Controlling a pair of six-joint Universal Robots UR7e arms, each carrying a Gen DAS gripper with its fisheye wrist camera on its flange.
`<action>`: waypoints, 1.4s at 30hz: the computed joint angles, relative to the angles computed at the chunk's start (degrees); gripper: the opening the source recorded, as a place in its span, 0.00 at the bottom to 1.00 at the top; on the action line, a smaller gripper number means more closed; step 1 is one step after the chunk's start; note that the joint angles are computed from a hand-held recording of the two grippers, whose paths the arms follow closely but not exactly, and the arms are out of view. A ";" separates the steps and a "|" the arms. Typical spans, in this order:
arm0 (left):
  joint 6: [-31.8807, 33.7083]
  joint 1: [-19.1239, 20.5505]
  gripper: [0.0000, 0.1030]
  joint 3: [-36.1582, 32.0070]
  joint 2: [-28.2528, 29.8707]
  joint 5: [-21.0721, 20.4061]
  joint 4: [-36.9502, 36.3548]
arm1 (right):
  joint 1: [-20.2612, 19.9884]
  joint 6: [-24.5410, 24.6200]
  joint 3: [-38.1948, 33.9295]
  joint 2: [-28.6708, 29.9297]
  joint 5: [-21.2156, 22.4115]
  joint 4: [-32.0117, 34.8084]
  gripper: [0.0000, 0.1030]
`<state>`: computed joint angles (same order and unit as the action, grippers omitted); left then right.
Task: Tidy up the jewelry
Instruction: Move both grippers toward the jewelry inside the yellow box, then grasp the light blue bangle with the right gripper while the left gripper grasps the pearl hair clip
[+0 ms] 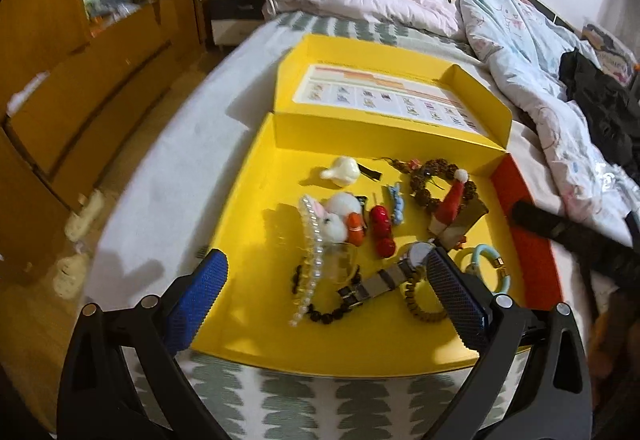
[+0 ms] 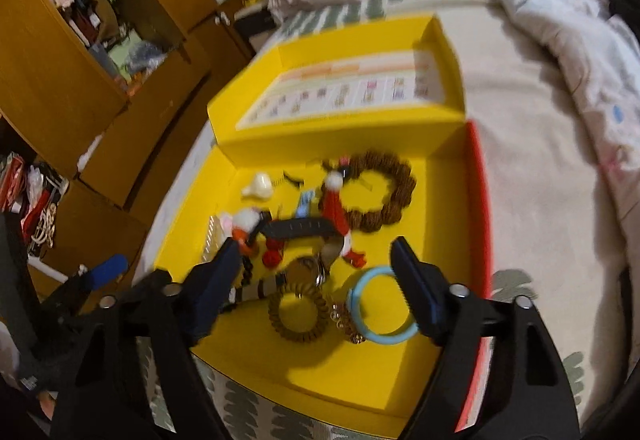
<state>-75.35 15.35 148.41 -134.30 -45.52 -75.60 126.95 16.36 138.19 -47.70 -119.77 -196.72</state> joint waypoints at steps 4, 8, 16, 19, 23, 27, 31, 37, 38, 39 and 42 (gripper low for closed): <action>4.16 2.41 0.86 0.68 0.93 -0.93 -4.85 | -1.37 -0.72 0.33 0.82 2.17 -0.68 0.67; 7.74 6.50 0.77 1.11 2.79 -1.75 -9.09 | -1.76 -0.12 0.67 0.78 2.25 0.66 0.60; 16.19 13.20 0.71 2.23 6.48 -2.19 -18.86 | -3.13 1.14 0.16 2.17 2.05 5.84 0.45; 18.21 14.45 0.71 2.55 7.81 -2.25 -21.94 | -2.88 1.27 -0.44 3.41 0.70 6.67 0.45; 21.49 16.88 0.71 2.88 8.68 -2.52 -26.67 | -3.38 1.02 -0.58 4.52 0.26 6.46 0.41; 25.41 19.17 0.71 3.28 8.89 -2.90 -31.52 | -4.13 0.60 -0.61 5.28 -0.46 5.80 0.39; 30.84 22.75 0.71 3.56 10.31 -4.83 -38.39 | -4.72 0.52 -0.39 5.75 -0.69 5.67 0.37; 34.42 25.33 0.69 3.60 12.61 -6.07 -42.33 | -5.09 0.40 -0.14 5.74 -0.58 5.41 0.37; 34.65 25.69 0.64 3.53 12.87 -6.31 -42.52 | -5.07 0.46 -0.14 5.77 -0.67 5.36 0.37; 34.91 26.39 0.63 3.38 13.49 -6.87 -42.84 | -5.07 0.44 -0.16 5.80 -0.74 5.38 0.36; 34.85 28.09 0.54 3.08 15.30 -7.41 -43.22 | -4.87 0.35 -0.11 5.74 -1.35 5.54 0.34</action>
